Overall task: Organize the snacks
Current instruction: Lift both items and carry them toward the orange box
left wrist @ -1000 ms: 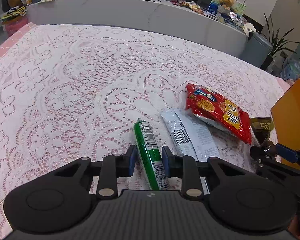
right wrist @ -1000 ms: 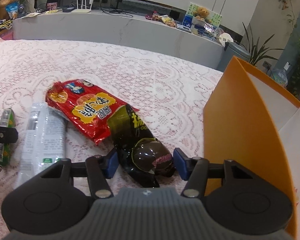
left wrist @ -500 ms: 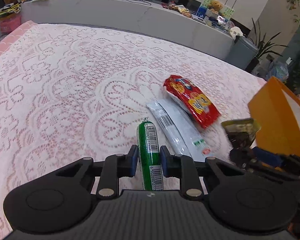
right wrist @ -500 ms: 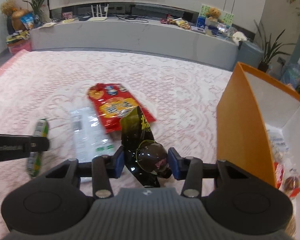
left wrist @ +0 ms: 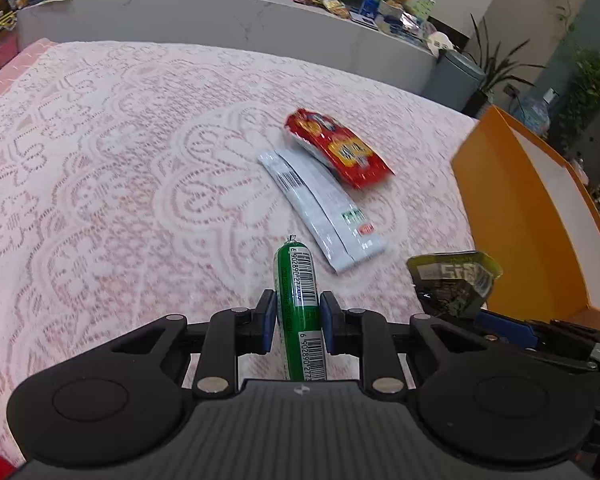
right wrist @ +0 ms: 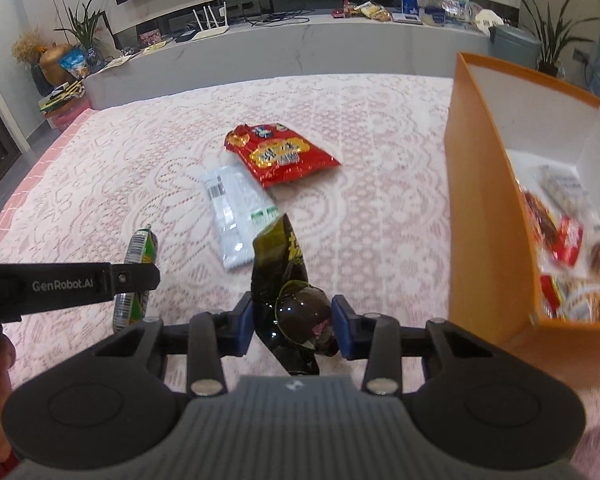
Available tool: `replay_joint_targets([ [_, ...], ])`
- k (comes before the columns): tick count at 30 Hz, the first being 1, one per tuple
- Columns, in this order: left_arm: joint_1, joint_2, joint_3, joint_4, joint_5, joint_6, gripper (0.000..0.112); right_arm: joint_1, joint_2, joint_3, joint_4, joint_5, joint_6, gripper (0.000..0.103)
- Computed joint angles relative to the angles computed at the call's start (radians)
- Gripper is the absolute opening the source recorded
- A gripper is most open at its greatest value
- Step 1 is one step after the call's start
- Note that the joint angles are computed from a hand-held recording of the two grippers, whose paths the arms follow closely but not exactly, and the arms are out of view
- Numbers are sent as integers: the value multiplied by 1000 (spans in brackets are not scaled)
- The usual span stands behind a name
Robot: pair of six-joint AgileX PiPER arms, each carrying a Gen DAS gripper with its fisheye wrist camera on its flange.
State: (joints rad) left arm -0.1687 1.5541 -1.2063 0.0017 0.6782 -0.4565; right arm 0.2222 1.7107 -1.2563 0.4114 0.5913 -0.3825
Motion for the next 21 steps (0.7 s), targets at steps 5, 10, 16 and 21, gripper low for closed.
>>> replay_joint_targets([
  [5,-14,-24,54,-27,-26,19,25,10,-50,114,44,-90,-157,40],
  [10,-18,-21,72,-19,-31,25,25,37,-100,253,202,-267,-463,43],
  [16,-17,-16,77,-16,-13,39,25,98,-107,311,92,-383,-522,52],
  [21,-21,-12,86,-9,0,40,25,104,-88,287,-47,-327,-362,52],
])
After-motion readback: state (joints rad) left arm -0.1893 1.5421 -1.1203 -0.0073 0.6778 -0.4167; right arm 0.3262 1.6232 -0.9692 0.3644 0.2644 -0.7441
